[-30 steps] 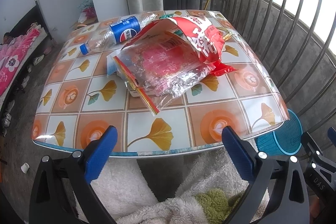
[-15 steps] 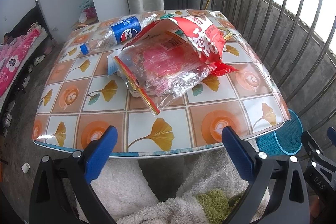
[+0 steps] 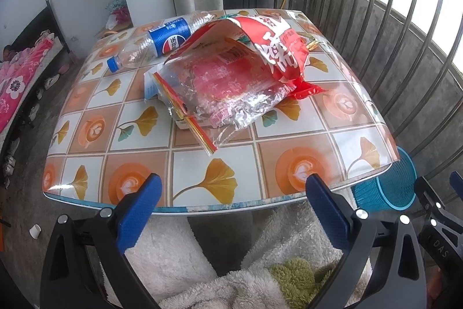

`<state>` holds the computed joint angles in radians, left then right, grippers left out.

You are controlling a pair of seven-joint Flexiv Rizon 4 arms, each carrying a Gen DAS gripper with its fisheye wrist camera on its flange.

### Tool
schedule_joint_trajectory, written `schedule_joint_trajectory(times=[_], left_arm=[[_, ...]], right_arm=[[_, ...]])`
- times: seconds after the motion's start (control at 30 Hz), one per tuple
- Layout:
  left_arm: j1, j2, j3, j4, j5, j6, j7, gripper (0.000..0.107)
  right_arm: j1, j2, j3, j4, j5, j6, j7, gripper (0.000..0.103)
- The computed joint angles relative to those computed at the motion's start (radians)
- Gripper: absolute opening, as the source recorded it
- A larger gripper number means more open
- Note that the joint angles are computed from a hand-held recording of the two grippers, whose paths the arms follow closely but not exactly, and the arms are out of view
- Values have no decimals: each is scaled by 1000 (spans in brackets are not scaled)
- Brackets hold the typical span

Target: Collect trash

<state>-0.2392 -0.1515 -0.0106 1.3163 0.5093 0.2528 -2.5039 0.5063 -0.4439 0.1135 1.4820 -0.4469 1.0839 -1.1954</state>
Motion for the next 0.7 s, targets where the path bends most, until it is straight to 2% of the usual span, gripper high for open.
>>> schedule_joint_trajectory(times=[0.23,0.37,0.7], left_arm=[[3,4,3,10,0,15,5,97],[36,17,12,46,-68,57,55,97],[121,117,35,149,-73,124,54,97]], right_arm=[[12,-8,-7,-11,-11,9,16,92],[22,-26,-21,-30,-28,49,36,92],[44,-115,-33,-154,-40,92,-3,94]])
